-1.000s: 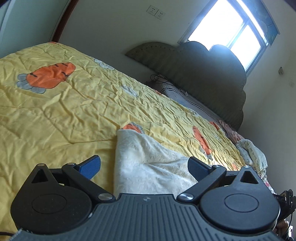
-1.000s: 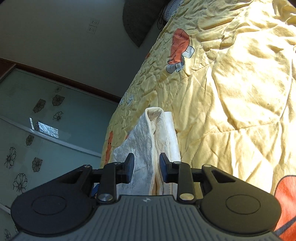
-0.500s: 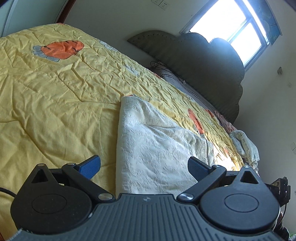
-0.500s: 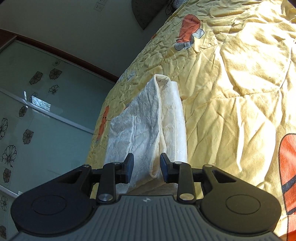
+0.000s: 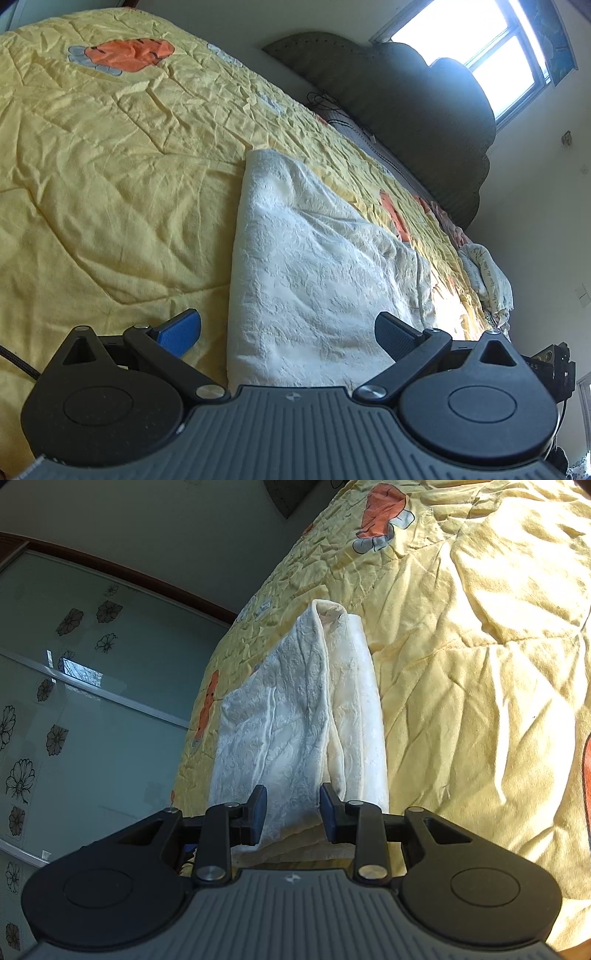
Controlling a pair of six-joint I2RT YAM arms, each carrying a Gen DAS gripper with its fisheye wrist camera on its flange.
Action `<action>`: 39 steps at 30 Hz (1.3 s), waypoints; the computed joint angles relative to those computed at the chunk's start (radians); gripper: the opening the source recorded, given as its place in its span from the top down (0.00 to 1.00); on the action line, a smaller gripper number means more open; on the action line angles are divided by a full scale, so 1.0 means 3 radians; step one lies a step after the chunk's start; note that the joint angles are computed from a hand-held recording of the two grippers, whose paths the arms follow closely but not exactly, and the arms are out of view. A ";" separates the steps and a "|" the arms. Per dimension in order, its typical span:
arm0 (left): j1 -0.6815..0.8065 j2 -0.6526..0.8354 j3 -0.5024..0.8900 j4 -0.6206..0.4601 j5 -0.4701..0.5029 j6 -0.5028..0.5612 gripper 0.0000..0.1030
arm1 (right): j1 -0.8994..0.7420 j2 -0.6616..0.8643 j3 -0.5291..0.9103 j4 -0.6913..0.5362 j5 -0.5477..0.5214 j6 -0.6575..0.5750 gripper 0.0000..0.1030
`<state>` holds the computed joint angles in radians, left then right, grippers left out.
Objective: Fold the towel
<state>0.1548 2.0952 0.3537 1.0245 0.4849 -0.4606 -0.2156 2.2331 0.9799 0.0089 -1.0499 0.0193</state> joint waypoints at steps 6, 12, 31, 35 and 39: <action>-0.0211 0.0120 0.0109 0.0033 -0.0050 -0.0071 0.02 | 0.0140 0.0084 0.0046 0.0091 0.0162 0.0046 0.71; -0.0422 0.0090 0.0182 -0.0089 -0.0319 -0.0052 0.02 | 0.0321 -0.0178 -0.0101 -0.0008 0.0329 -0.0466 0.96; -0.0914 -0.0445 -0.0019 -0.0413 -0.1534 0.0867 0.32 | 0.0003 -0.0057 0.0090 -0.0150 0.0399 -0.0230 0.90; -0.0919 -0.0884 -0.0193 -0.0184 -0.1790 0.1070 0.22 | -0.0154 -0.0369 -0.0225 0.0758 0.0442 0.0537 0.67; -0.1024 -0.0627 0.0424 -0.0235 -0.1803 0.1123 0.09 | 0.0209 -0.0319 -0.0072 0.1350 0.0477 0.1234 0.55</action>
<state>-0.1525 1.9071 0.4809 0.9541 -0.0558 -0.1236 -0.1530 2.1373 0.9583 0.4140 -0.9068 0.3895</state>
